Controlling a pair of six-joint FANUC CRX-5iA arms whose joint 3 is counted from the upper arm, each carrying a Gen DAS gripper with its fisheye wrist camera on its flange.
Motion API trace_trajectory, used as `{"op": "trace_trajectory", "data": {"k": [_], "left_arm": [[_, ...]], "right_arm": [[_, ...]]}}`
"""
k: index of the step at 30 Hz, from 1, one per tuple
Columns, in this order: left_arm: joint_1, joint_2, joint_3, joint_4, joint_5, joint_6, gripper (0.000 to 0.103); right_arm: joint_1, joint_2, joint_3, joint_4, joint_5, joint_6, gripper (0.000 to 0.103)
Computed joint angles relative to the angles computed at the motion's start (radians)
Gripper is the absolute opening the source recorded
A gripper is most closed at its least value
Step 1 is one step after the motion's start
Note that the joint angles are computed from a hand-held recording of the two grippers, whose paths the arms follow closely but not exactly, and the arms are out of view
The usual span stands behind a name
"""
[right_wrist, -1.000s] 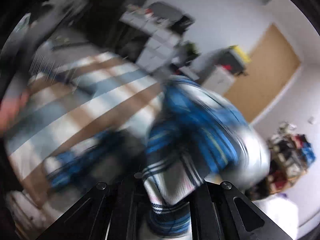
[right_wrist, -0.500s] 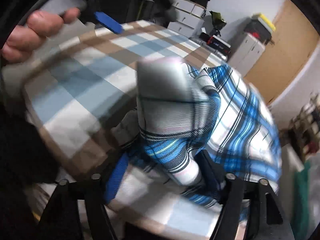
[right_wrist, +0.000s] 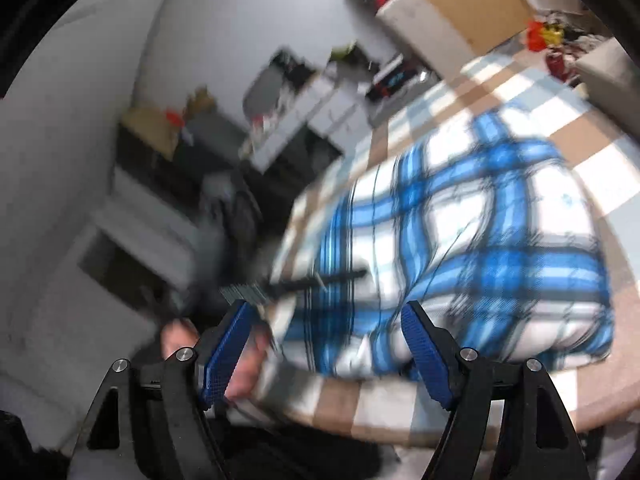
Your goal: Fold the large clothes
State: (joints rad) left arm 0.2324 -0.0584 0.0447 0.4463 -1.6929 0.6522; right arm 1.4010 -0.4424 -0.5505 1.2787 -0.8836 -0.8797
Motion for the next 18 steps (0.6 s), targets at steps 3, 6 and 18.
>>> {"op": "trace_trajectory", "data": {"k": [3, 6, 18], "left_arm": [[0.011, 0.009, 0.001, -0.01, -0.035, -0.021, 0.026], [0.036, -0.002, -0.004, -0.012, -0.029, -0.047, 0.025], [0.119, -0.02, -0.022, 0.006, -0.035, -0.144, 0.023]], "right_arm": [[-0.023, -0.02, -0.025, -0.047, 0.032, -0.082, 0.08], [-0.044, -0.026, -0.039, -0.128, 0.075, -0.132, 0.08], [-0.041, 0.075, 0.147, -0.442, -0.047, 0.212, 0.07]]}}
